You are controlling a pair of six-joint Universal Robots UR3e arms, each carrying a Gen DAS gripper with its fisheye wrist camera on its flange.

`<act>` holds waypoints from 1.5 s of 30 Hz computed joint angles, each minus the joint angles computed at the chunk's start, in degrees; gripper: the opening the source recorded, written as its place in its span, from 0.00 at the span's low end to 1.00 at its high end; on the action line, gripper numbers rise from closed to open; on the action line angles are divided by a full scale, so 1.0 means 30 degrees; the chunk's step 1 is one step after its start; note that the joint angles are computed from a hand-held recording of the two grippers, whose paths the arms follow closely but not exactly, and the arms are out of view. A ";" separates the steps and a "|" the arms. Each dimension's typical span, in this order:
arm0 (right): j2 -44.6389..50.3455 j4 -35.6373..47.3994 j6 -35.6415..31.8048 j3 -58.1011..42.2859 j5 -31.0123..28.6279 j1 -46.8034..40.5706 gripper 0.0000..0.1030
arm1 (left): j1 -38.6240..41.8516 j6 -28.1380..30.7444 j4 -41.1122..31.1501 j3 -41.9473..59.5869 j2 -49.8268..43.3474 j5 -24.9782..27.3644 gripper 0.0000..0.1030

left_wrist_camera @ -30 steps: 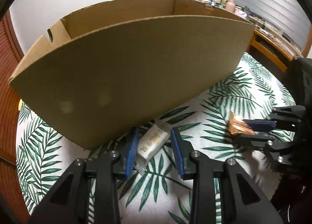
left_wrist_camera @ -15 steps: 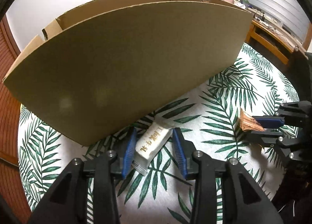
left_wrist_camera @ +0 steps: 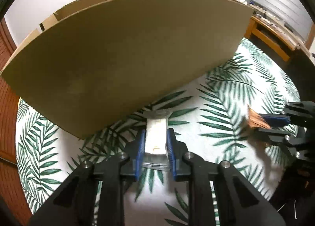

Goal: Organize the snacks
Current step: 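Grasp the clear white-labelled bar with left gripper while right grasps the copper candy, then lift the clear bar with left gripper while right lifts the copper candy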

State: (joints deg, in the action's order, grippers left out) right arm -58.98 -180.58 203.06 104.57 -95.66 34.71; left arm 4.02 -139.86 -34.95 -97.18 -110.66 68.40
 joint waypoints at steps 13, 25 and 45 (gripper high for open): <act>-0.0654 -0.0272 0.0120 0.0677 -0.0389 0.0061 0.20 | 0.1288 0.0450 0.0904 -0.4284 0.4485 -0.2283 0.19; -0.3030 0.0018 0.0008 0.1723 -0.1802 0.0596 0.20 | 0.2371 -0.0323 0.0915 -0.5868 0.7699 -0.4586 0.19; -0.5496 0.1623 -0.2672 -0.0510 -0.2753 0.0019 0.20 | 0.2566 -0.3521 0.2754 -0.2461 0.6470 -0.5689 0.19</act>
